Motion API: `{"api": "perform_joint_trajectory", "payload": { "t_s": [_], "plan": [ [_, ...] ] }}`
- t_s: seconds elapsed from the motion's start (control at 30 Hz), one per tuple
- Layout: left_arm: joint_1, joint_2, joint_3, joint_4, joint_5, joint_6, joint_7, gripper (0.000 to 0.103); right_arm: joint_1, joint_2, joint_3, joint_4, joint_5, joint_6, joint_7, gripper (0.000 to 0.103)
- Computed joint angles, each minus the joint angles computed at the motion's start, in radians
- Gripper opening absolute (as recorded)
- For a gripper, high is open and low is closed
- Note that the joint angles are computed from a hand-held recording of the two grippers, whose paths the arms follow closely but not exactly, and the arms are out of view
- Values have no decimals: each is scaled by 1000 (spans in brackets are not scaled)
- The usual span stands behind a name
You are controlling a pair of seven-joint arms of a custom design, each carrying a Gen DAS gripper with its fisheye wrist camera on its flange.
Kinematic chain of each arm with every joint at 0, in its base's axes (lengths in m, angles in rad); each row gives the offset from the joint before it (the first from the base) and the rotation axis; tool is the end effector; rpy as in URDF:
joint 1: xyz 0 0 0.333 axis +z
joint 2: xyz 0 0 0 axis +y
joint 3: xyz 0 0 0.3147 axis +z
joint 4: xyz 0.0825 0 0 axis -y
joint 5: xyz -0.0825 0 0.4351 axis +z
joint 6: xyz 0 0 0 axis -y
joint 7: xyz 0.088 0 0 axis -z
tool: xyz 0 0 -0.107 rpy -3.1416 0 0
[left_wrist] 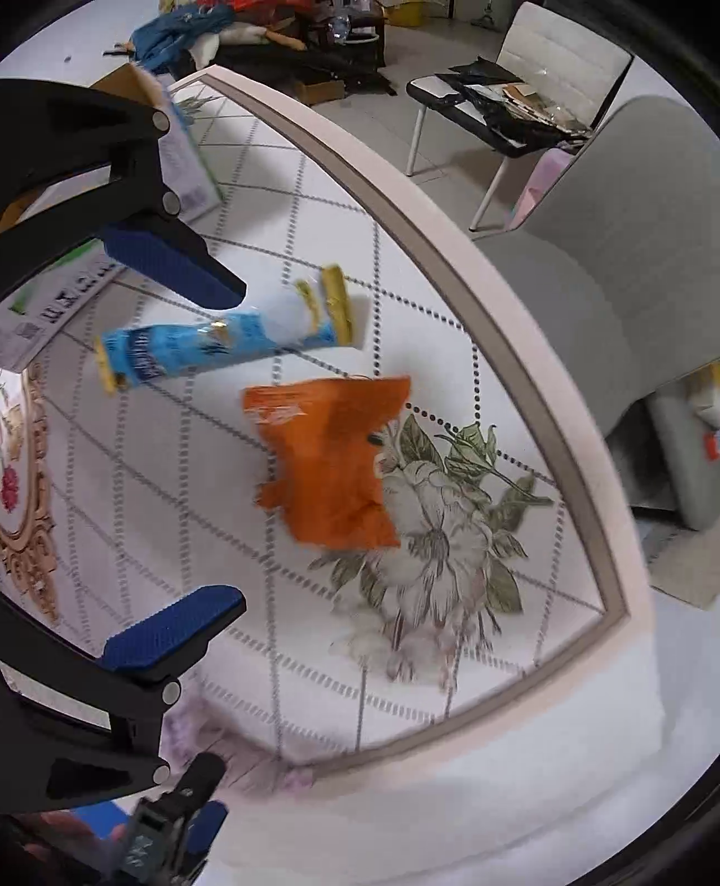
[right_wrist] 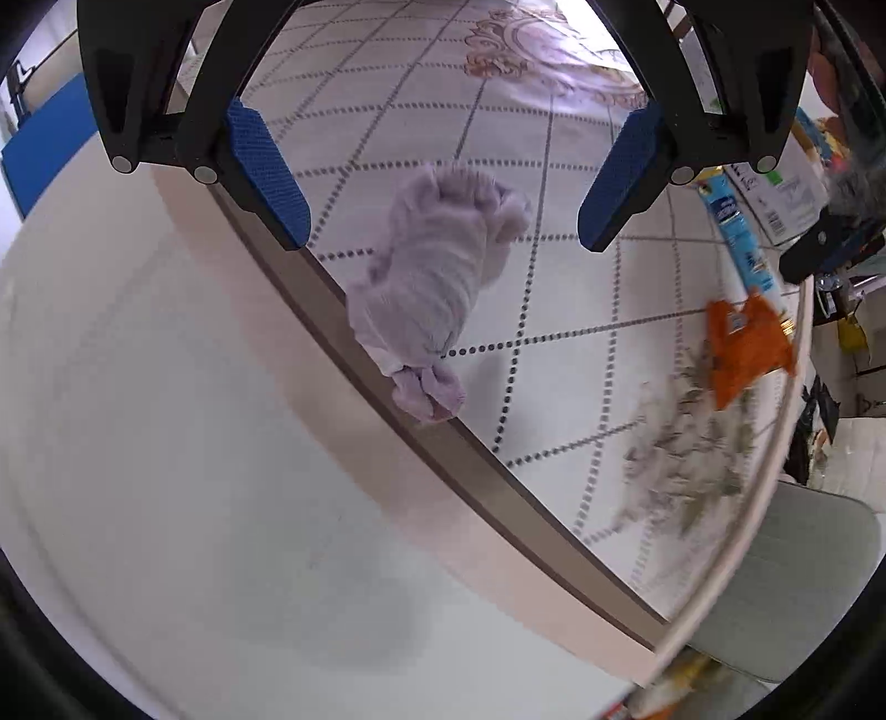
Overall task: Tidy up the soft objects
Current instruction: 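Grasp the orange bag with left gripper while right gripper grasps lavender cloth, then carry orange bag and lavender cloth into the box and release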
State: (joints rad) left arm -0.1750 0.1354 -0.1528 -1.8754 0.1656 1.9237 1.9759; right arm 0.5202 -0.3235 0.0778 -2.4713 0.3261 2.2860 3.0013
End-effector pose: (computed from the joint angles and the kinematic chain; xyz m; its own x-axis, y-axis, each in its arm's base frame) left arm 0.6025 -0.1901 0.4103 -0.7162 -0.6929 -0.0836 -0.6971 0.7046 0.1322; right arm 0.4015 0.2819 0.3959 -0.8579 -0.4925 -0.1462 -0.5137 0.8275 0.2266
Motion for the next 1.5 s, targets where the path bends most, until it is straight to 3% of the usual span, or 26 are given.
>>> {"api": "perform_joint_trajectory", "payload": {
  "t_s": [0.23, 0.27, 0.33, 0.4, 0.5, 0.8, 1.13, 1.37, 1.5],
  "plan": [
    [-36, 118, 8, 70, 39, -16, -51, 102, -3, 59, -4, 4, 49, 41, -22, 90],
    [-40, 124, 9, 70, 38, -10, -51, 99, -4, 66, -4, 6, 56, 44, -27, 85],
    [-46, 129, 11, 69, 34, -1, -51, 69, -3, 88, -2, 18, 73, 39, -41, 70],
    [-49, 139, 13, 79, 24, -18, -51, 65, -7, 100, 6, 23, 75, 36, -35, 45],
    [-49, 122, 15, 61, 19, 8, -44, 62, -11, 108, 20, 31, 59, 38, -19, 41],
    [2, -14, 9, -16, -104, -8, 7, 62, -4, 135, 56, 158, -61, -36, -5, 38],
    [141, -258, 56, -66, -335, -138, 142, 62, 25, 243, 109, 485, -221, -157, -56, 38],
    [284, -290, 139, 54, -407, -252, 225, 62, 64, 417, 154, 829, -300, -249, -138, 38],
    [367, -245, 181, 150, -402, -277, 270, 62, 127, 657, 177, 1178, -360, -329, -185, 38]
  ]
}}
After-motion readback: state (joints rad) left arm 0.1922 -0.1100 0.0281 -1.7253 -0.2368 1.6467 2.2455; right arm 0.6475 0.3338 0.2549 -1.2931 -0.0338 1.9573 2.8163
